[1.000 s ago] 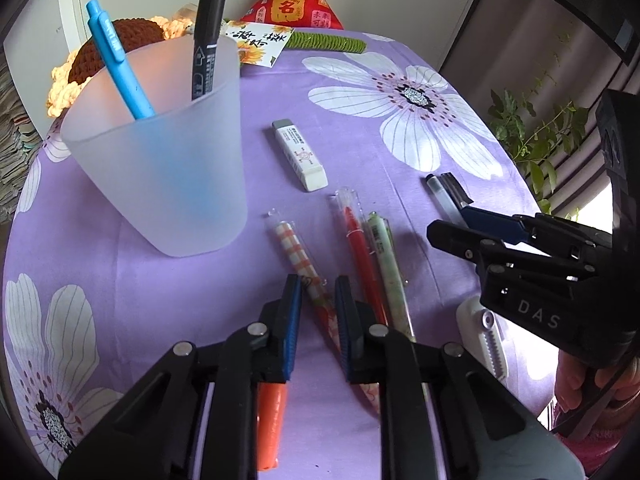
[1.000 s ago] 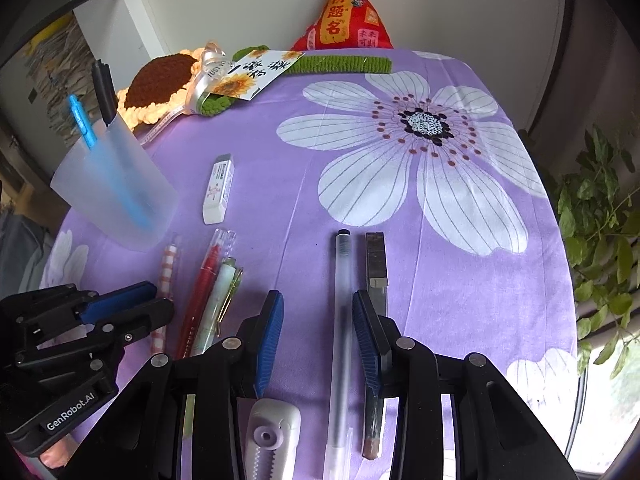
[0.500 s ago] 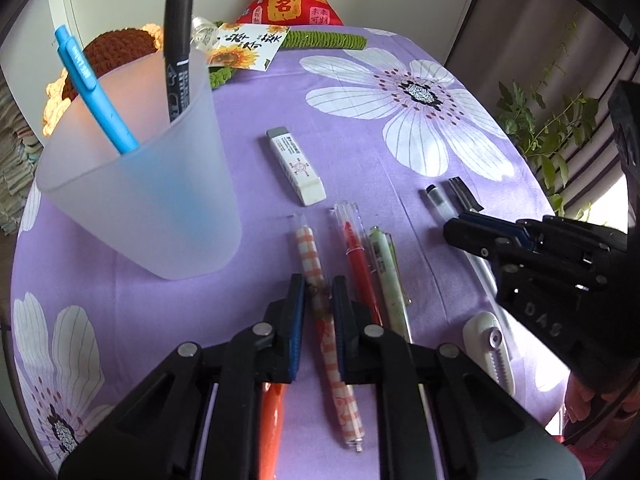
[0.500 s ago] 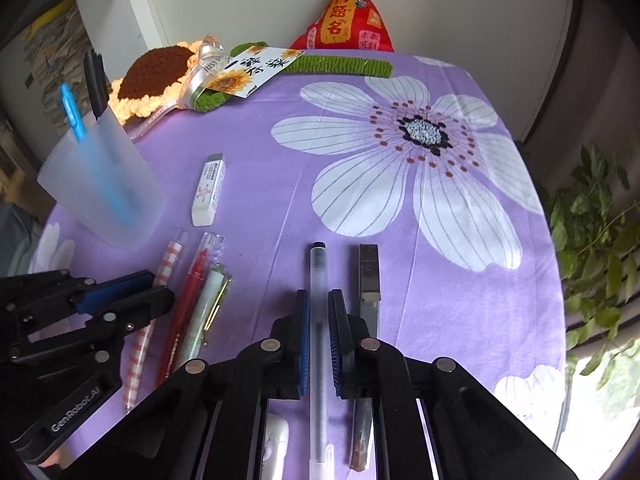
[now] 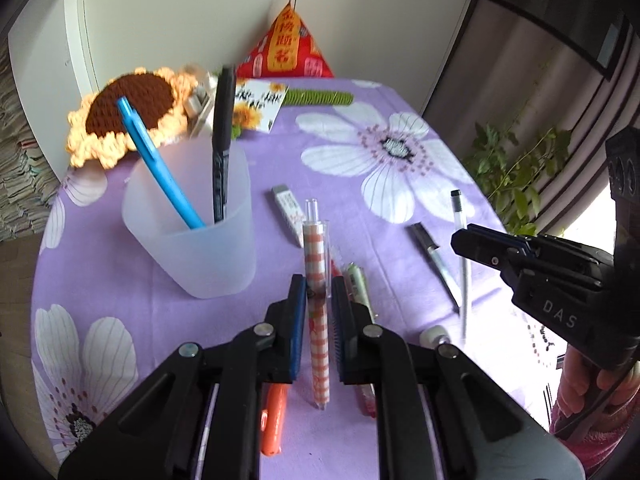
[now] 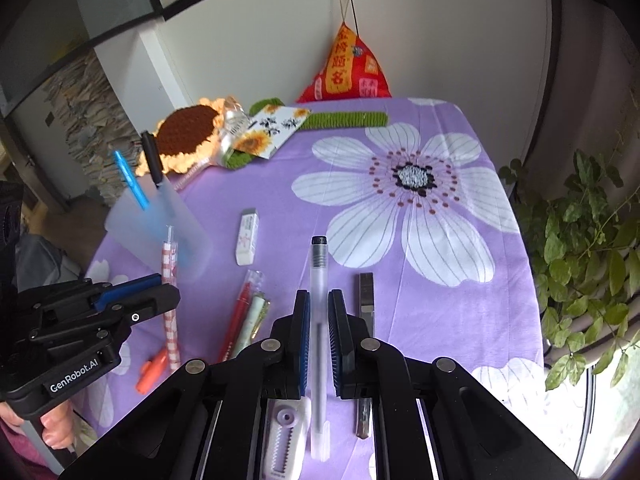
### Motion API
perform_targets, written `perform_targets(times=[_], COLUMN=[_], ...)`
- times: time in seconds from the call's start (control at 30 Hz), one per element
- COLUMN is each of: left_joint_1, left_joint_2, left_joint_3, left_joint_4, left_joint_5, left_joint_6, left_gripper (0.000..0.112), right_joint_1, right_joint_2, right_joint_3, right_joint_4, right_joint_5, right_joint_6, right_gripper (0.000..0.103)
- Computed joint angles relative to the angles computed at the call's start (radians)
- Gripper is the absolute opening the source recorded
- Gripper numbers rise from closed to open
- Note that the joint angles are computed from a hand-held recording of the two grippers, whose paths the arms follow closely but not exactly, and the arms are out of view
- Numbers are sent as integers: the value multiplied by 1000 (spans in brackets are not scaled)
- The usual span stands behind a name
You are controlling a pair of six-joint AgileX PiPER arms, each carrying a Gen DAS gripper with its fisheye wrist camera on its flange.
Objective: Organize stationery
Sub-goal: 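Grasp the pink striped pen with the left tool while the right grasps the clear gel pen, then lift both pens upright and carry them above the frosted cup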
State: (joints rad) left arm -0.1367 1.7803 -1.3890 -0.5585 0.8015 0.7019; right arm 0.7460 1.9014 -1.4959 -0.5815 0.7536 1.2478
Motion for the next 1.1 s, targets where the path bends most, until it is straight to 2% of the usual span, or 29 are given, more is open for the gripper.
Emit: perform_targets(times=[0.33, 0.6, 0.8, 0.97, 1.1], left_joint_1=[24, 59, 103, 133, 157], left_joint_2=[-75, -114, -123, -115, -78], left_joint_3=[33, 16, -32, -89, -163], left_joint_4=[-81, -131, -150, -159, -170], left_joint_5=[-13, -11, -6, -14, -9], left_joint_6=[82, 118, 115, 102, 82], left_gripper=[11, 11, 11, 11, 11], right_joint_1=[59, 104, 111, 115, 108], right_joint_2=[-58, -62, -20, 54, 108], right_joint_3=[3, -69, -180, -351, -454], right_joint_4=[-111, -188, -187, -168, -169], right_joint_5=[50, 88, 82, 87, 49], right_joint_6=[65, 56, -6, -114, -168], right_gripper=[10, 10, 10, 10, 10])
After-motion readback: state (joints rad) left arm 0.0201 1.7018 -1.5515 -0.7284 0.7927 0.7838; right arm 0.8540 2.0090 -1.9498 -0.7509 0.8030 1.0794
